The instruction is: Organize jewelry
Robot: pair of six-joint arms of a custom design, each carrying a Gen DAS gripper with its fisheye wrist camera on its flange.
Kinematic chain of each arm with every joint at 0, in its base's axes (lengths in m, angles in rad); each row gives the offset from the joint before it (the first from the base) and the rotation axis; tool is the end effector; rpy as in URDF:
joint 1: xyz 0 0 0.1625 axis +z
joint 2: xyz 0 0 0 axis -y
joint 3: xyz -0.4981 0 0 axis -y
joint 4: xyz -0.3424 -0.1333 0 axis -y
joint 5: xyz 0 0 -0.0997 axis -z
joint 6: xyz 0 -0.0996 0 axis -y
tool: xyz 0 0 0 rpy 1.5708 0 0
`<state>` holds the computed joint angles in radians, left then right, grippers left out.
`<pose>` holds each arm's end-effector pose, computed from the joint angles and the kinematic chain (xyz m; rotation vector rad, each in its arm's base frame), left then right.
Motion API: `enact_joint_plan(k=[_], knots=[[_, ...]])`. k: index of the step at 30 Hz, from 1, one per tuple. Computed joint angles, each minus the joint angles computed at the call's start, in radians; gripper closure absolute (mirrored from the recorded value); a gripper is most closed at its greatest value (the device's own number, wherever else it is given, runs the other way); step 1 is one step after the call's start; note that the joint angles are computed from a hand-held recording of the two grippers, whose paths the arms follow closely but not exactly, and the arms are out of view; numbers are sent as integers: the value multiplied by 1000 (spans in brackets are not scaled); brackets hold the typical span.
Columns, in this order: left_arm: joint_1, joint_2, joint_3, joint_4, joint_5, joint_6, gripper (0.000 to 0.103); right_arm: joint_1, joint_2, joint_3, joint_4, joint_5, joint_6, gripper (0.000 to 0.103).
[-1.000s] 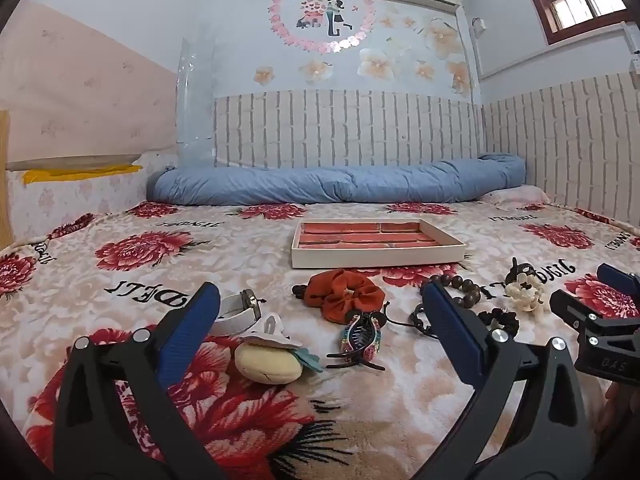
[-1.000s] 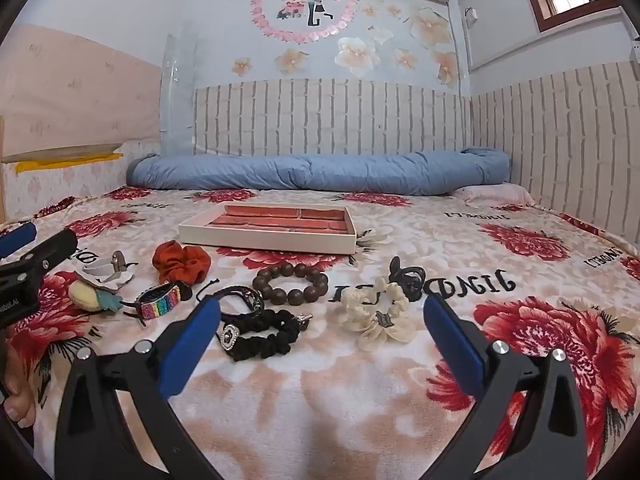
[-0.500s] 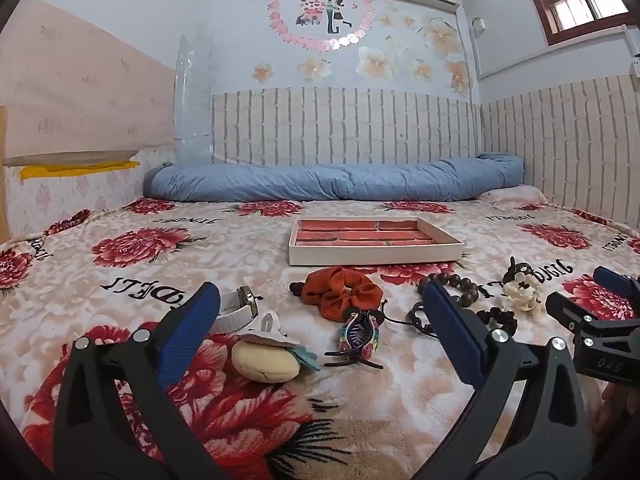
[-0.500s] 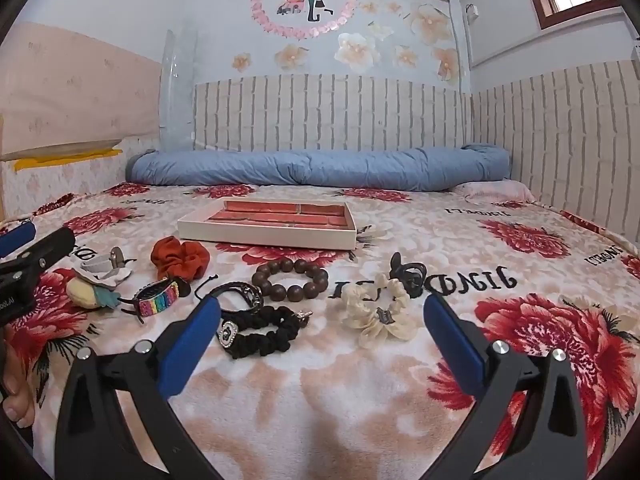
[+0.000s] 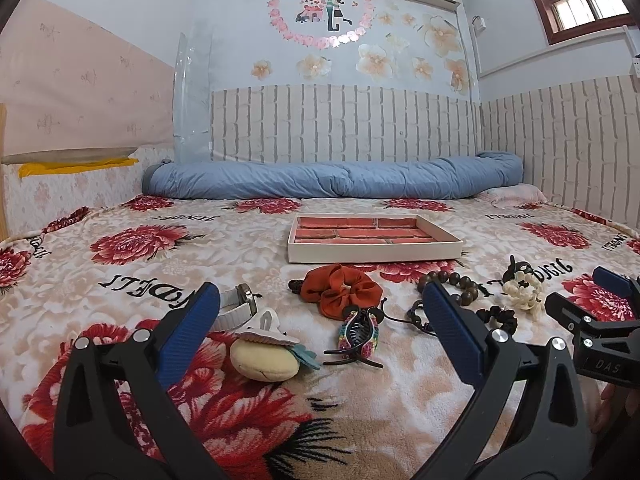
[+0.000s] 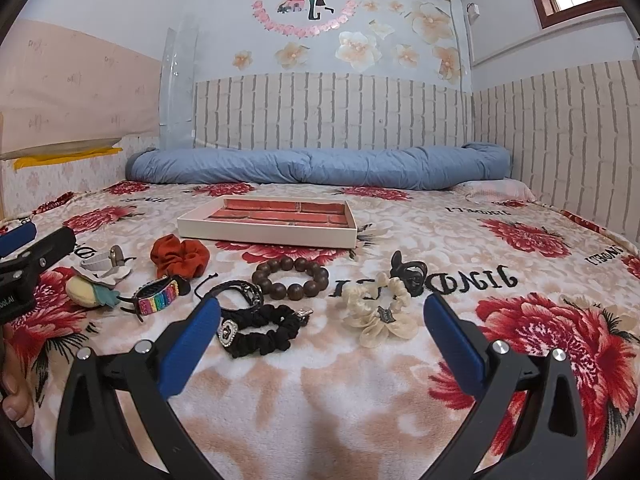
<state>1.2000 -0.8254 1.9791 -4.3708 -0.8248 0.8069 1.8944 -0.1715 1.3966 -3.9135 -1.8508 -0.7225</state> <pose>-0.0091 -0.5779 0.3204 0.3291 1.7157 -1.5585 0.3345 -0.6647 -0.0269 0.9827 -2.1138 1.3584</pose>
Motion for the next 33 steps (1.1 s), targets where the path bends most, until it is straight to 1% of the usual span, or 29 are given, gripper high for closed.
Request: enact_joint_plan(k=[33], knots=[[3,-2,-2,10,-1,-8,5,-1,1,-2,6,-3,2,4]])
